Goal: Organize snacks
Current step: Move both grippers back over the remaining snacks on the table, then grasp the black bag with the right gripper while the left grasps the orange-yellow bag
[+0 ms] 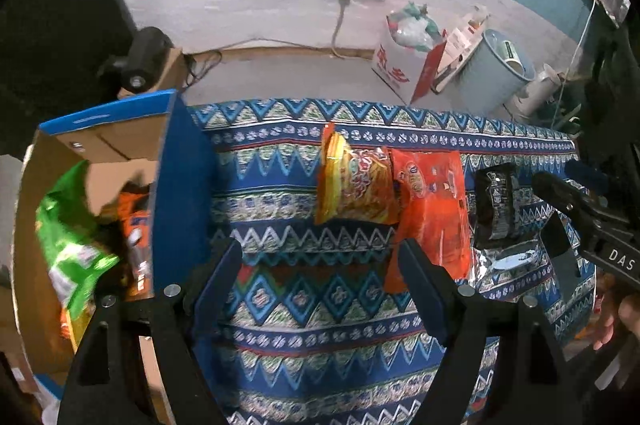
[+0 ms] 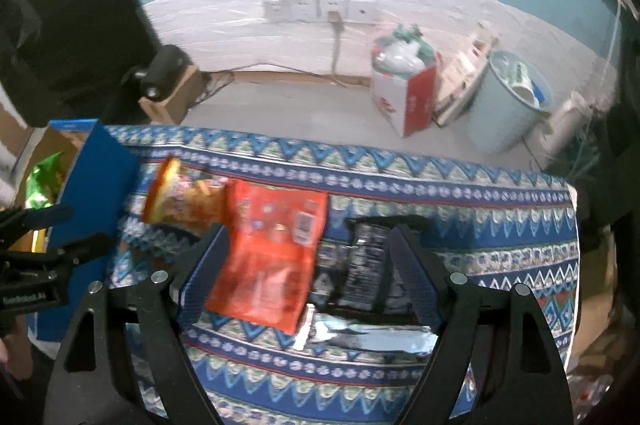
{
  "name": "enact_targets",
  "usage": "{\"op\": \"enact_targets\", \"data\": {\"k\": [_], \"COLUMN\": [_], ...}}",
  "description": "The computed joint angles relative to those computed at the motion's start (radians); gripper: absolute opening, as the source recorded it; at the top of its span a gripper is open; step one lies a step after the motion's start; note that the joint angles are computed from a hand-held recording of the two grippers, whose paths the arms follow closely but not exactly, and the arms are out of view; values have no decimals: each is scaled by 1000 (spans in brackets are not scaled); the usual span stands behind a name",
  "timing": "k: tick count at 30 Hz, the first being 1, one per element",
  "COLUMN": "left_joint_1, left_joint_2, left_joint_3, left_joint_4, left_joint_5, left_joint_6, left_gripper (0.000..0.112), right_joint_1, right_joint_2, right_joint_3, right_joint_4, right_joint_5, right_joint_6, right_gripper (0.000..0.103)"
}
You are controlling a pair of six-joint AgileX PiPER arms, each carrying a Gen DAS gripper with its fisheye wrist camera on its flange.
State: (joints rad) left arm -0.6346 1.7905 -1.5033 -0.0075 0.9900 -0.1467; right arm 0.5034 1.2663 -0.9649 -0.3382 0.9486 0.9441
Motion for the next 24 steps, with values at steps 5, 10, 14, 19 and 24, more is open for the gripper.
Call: {"op": "enact_targets", "data": {"k": [5,10,14,19,24], "left_joint_1": [7,9,-3,-9,-26], "left_joint_2": [103,188,250,308,359], "left_joint_3": [-84,-157,-214,-256,-292], "left_joint_4": [-48,-91,-78,-82,-70], "left_joint_5": [12,21,30,40,42], "left_joint_6": [2,5,-10,-18,-18], "left_gripper": [82,82,82,82,82], "right_joint_1": [-116,-241,-308,-343,-371], "right_joint_2": [5,41,71,125,188], "right_joint_3": [98,202,253,274,282], "right_joint_4": [46,137,209,267,305], "right_joint_5": [-68,-175,-241,-292,-338], "right_joint_6": [-46,-128,-201,-271,-317], "right_gripper": [82,82,82,82,82]}}
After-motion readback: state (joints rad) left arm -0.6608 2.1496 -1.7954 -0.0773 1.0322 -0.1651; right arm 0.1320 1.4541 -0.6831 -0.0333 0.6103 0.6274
